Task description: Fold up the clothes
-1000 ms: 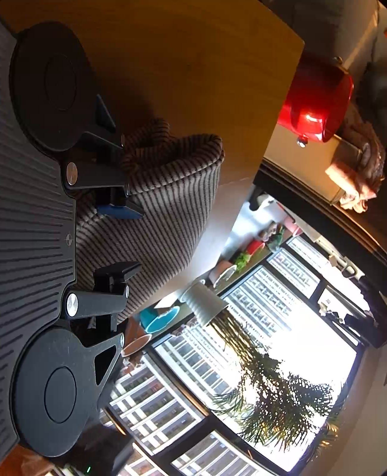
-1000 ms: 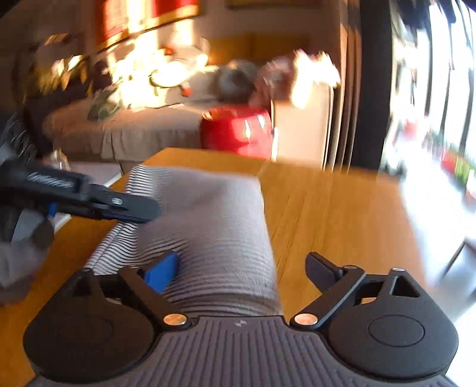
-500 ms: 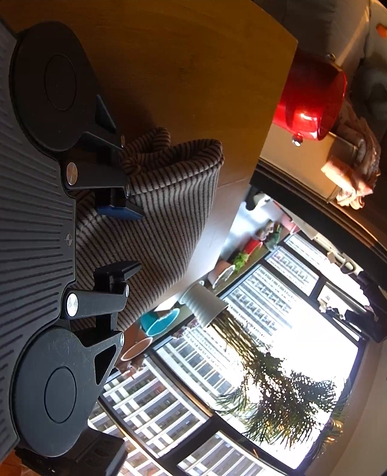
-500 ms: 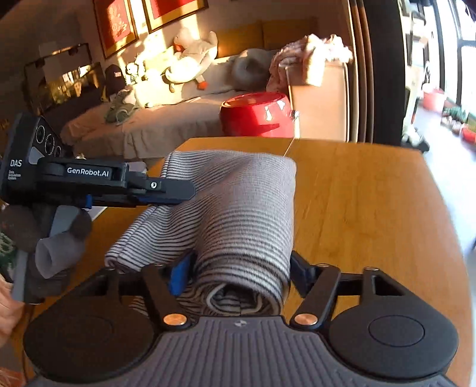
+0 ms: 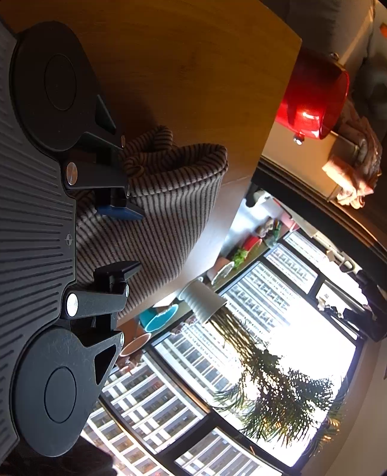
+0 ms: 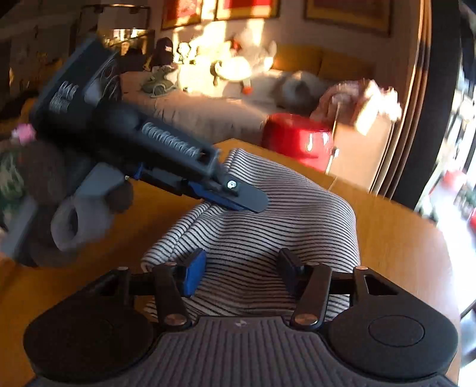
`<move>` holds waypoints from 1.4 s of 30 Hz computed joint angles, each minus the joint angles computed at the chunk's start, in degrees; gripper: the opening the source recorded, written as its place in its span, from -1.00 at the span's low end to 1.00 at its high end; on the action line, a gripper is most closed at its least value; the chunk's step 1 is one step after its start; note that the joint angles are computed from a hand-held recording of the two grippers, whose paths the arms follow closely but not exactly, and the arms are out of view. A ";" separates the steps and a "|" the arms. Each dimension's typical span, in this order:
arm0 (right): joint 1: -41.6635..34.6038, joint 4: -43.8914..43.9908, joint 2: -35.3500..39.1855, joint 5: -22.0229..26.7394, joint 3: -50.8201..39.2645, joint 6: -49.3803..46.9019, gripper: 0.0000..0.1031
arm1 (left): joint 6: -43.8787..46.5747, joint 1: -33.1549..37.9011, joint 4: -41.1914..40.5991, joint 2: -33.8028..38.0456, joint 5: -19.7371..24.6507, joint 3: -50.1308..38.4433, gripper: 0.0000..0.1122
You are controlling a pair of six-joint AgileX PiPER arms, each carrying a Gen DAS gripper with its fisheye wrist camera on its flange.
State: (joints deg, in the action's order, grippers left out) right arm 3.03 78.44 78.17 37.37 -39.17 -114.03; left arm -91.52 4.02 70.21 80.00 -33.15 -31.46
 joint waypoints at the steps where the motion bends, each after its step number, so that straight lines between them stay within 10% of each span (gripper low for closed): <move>1: 0.39 1.06 -0.21 -0.53 0.39 -1.21 0.10 | -0.02 0.18 0.00 0.08 -0.22 0.03 -0.39; 11: -2.01 -3.27 -0.49 3.01 -1.25 5.31 0.12 | 0.94 0.05 -1.03 0.45 -0.50 0.09 -0.39; 21: -7.98 -5.12 3.72 1.93 -8.42 19.72 0.81 | 1.84 0.78 -1.55 1.13 -1.68 0.12 -0.39; 25: -11.17 -10.62 12.45 11.65 -13.41 32.78 0.60 | 2.24 1.06 -1.66 1.28 -2.16 0.21 -0.39; 30: -13.66 -6.42 10.11 18.53 -12.75 25.84 0.24 | 2.68 1.06 -2.41 0.71 -0.57 0.47 -0.38; 35: -9.94 -10.96 9.98 9.59 -11.49 28.65 0.30 | 1.19 1.79 -0.95 1.05 -2.24 0.17 -0.38; 42: -9.19 -8.27 8.77 6.69 -8.76 24.66 0.32 | -13.99 -2.84 9.86 -10.77 9.48 0.38 0.02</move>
State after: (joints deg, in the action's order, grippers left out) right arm -6.16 70.17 86.94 44.07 -47.93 -89.37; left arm -105.51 1.18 80.07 69.24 -23.67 -31.08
